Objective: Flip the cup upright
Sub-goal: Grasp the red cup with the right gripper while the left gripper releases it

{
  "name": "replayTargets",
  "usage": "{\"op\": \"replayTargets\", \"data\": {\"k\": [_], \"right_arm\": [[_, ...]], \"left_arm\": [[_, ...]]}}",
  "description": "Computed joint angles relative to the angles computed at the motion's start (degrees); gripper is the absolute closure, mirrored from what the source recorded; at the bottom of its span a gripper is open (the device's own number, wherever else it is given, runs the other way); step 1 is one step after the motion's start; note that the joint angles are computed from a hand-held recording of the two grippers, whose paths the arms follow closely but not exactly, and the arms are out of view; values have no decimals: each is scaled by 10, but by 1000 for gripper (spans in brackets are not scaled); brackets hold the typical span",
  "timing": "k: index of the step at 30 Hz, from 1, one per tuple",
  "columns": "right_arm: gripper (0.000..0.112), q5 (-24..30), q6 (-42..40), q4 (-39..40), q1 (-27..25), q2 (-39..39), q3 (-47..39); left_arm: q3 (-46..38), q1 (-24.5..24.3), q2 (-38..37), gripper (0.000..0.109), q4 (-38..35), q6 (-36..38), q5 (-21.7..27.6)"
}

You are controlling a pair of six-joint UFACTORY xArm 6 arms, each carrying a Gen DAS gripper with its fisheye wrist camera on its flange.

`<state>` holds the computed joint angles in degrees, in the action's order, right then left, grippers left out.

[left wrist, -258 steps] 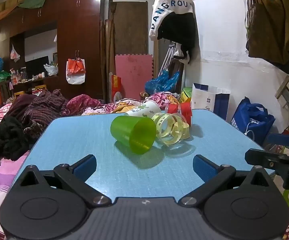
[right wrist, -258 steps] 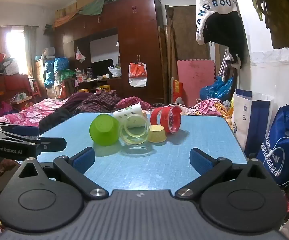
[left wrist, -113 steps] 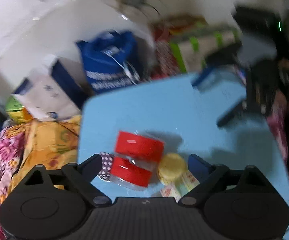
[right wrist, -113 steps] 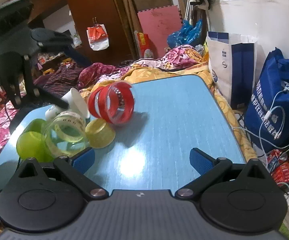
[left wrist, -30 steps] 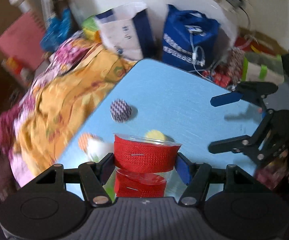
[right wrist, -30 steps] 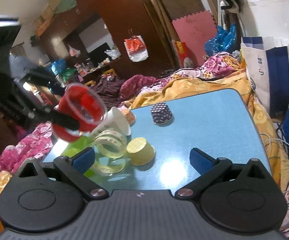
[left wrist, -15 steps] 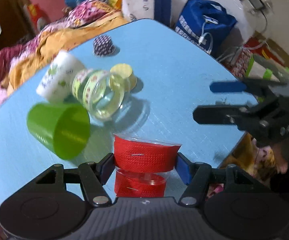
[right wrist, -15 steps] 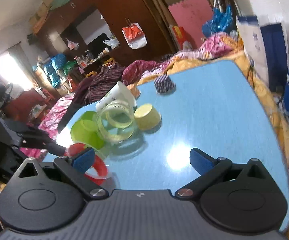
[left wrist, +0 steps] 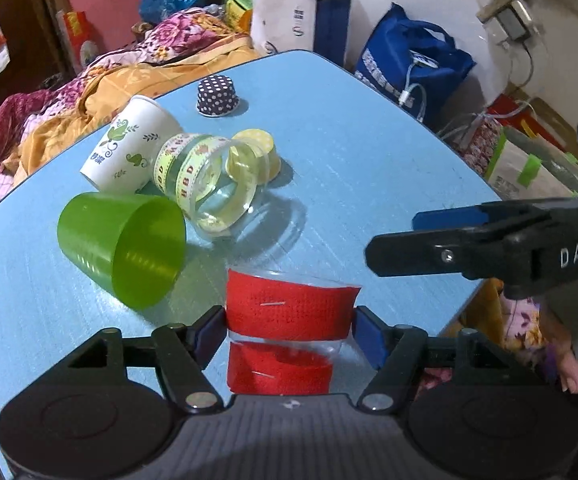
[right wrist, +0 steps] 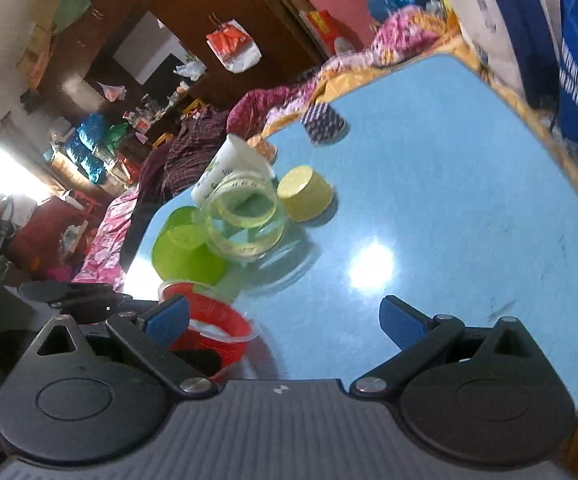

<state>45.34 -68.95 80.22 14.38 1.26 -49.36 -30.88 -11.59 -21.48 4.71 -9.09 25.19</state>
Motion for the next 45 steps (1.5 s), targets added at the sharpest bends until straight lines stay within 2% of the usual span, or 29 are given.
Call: {"op": "replayTargets", "data": {"k": [6, 10, 14, 20, 25, 27, 29, 34, 39, 45], "right_arm": [[10, -6, 27, -10, 31, -20, 16], [10, -5, 47, -25, 44, -31, 24], [10, -29, 68, -40, 77, -41, 30], [15, -53, 135, -91, 114, -15, 5], [16, -90, 161, -96, 138, -20, 6], [16, -103, 177, -109, 149, -16, 1], [16, -124, 197, -126, 161, -12, -5], [18, -156, 255, -178, 180, -1, -23], [28, -169, 296, -223, 188, 9, -35], [32, -164, 324, -266, 189, 22, -54]], "left_arm": [[27, 8, -16, 36, -20, 33, -23], [77, 14, -75, 36, -45, 71, -41], [137, 35, -148, 35, -50, 100, -54], [209, 80, -246, 35, -240, 271, -70], [221, 97, -252, 35, -337, 371, -81], [229, 97, -259, 35, -381, 413, -89], [243, 95, -271, 35, -394, 428, -101], [275, 100, -312, 35, -505, 528, -109], [298, 119, -344, 35, -615, 620, -98], [303, 141, -349, 35, -713, 708, -83]]}}
